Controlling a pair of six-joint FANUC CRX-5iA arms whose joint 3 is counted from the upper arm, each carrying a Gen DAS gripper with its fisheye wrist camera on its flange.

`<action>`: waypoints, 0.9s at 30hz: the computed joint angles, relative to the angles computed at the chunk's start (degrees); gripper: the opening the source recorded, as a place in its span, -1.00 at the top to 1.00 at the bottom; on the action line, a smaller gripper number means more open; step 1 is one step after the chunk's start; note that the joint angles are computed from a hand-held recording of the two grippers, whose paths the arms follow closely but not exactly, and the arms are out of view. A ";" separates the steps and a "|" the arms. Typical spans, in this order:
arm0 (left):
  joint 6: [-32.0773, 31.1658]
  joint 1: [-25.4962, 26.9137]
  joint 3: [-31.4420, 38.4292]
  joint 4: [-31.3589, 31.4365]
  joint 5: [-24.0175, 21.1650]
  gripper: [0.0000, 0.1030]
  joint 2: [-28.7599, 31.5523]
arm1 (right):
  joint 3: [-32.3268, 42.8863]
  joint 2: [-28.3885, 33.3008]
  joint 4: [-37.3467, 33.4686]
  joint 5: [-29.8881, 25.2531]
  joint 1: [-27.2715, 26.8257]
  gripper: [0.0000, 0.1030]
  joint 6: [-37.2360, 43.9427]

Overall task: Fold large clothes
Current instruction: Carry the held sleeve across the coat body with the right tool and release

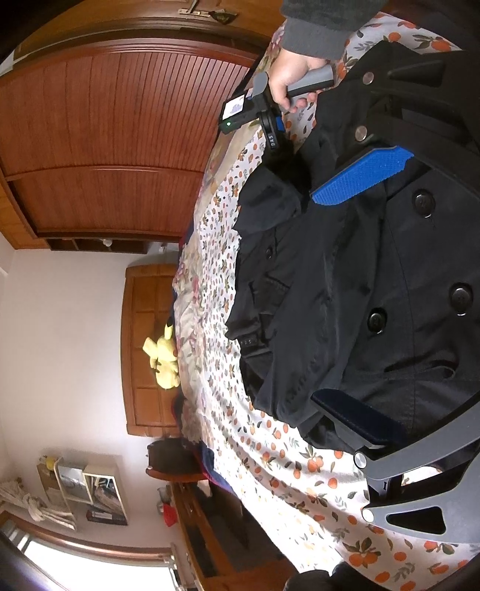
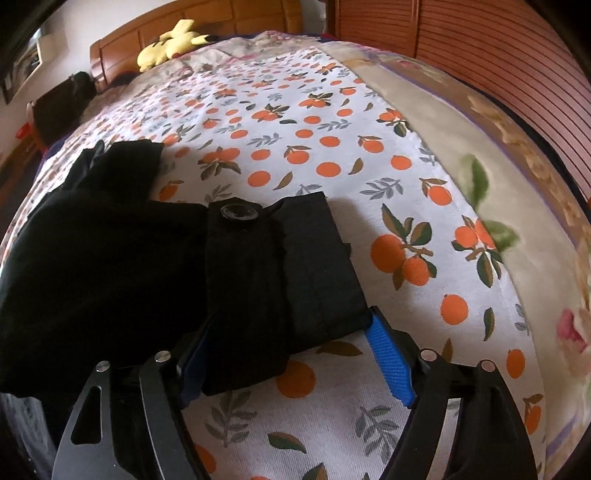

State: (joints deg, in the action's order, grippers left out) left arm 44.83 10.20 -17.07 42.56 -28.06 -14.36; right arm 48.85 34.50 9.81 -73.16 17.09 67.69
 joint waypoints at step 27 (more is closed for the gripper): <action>-2.01 1.77 -1.69 0.06 -0.61 -0.95 -2.03 | -18.53 -16.89 9.13 25.90 9.37 0.86 7.63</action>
